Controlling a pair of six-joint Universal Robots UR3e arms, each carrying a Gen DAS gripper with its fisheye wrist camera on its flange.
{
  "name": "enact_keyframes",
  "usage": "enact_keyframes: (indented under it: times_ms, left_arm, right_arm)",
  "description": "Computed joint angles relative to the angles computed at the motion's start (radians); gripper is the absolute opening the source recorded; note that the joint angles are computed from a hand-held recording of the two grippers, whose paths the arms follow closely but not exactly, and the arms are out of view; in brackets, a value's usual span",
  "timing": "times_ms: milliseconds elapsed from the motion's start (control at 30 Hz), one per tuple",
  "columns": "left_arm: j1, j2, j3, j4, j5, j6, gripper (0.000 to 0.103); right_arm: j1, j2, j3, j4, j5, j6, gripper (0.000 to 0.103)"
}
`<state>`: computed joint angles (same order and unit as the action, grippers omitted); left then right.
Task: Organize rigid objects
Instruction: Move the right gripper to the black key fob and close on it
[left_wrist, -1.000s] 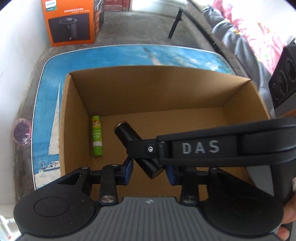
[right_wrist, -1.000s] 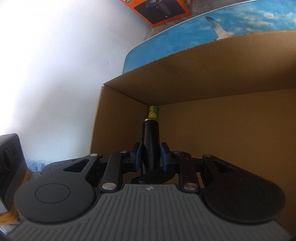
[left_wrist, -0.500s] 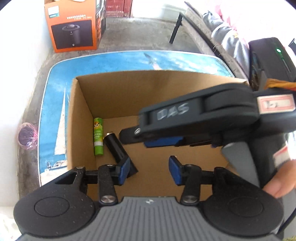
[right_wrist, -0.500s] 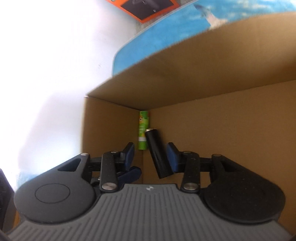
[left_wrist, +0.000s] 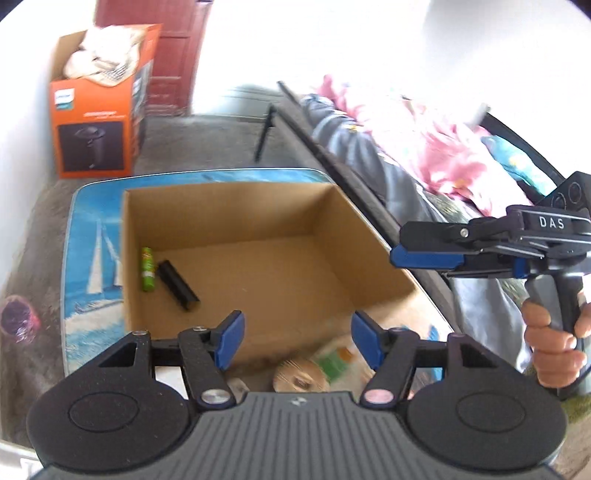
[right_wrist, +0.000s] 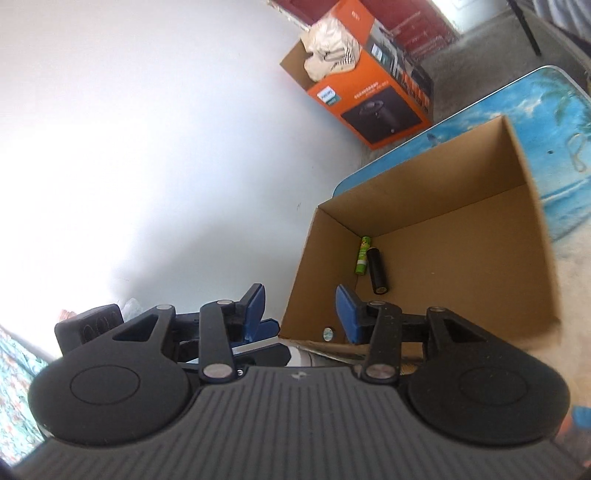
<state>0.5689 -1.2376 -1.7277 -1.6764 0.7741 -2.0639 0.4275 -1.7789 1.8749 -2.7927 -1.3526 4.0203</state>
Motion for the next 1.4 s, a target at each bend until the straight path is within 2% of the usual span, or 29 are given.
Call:
enact_keyframes:
  times_ms: [67, 167, 233, 333, 400, 500, 600, 700, 767, 867, 933, 1000, 1167, 1333, 1400]
  left_arm:
    - [0.037, 0.124, -0.095, -0.094, -0.009, 0.115, 0.066]
    - [0.033, 0.277, -0.242, -0.116, -0.012, 0.201, 0.066]
    - [-0.056, 0.324, -0.356, -0.009, 0.005, 0.149, 0.066]
    - [-0.247, 0.31, -0.49, 0.251, 0.068, -0.041, 0.064]
    - [-0.393, 0.219, -0.549, 0.501, 0.144, -0.198, 0.051]
    - [-0.562, 0.074, -0.578, 0.779, 0.252, -0.34, 0.05]
    - [-0.677, -0.044, -0.575, 0.937, 0.373, -0.423, 0.046]
    - [-0.734, -0.125, -0.543, 0.977, 0.444, -0.468, 0.044]
    - [-0.75, -0.16, -0.533, 0.993, 0.461, -0.486, 0.043]
    - [-0.794, -0.204, -0.511, 1.033, 0.483, -0.517, 0.043]
    - [-0.799, -0.218, -0.506, 1.041, 0.475, -0.516, 0.043]
    - [-0.791, -0.211, -0.513, 1.037, 0.465, -0.507, 0.043]
    - [-0.757, -0.197, -0.521, 1.02, 0.432, -0.498, 0.043]
    - [-0.751, -0.19, -0.525, 1.028, 0.433, -0.497, 0.039]
    - [-0.744, -0.186, -0.531, 1.033, 0.431, -0.493, 0.037]
  right_arm:
    - [0.09, -0.101, 0.126, -0.026, -0.149, 0.047, 0.043]
    - [0.254, -0.143, 0.287, -0.069, -0.372, 0.191, 0.044]
    - [0.347, -0.077, 0.374, -0.137, -0.476, 0.318, 0.044]
    - [0.406, 0.075, 0.451, -0.274, -0.533, 0.436, 0.042]
    - [0.422, 0.138, 0.478, -0.339, -0.538, 0.468, 0.038]
    - [0.427, 0.223, 0.502, -0.445, -0.53, 0.469, 0.037]
    - [0.392, 0.212, 0.494, -0.415, -0.49, 0.423, 0.033]
    - [0.349, 0.205, 0.488, -0.383, -0.436, 0.381, 0.029]
    - [0.341, 0.216, 0.481, -0.367, -0.417, 0.366, 0.027]
    - [0.312, 0.252, 0.502, -0.438, -0.367, 0.346, 0.023]
    - [0.299, 0.276, 0.507, -0.484, -0.339, 0.339, 0.023]
    - [0.278, 0.318, 0.539, -0.6, -0.302, 0.359, 0.024]
    - [0.256, 0.348, 0.61, -0.8, -0.281, 0.381, 0.024]
    - [0.238, 0.377, 0.608, -0.851, -0.249, 0.363, 0.023]
    - [0.246, 0.363, 0.576, -0.769, -0.27, 0.349, 0.023]
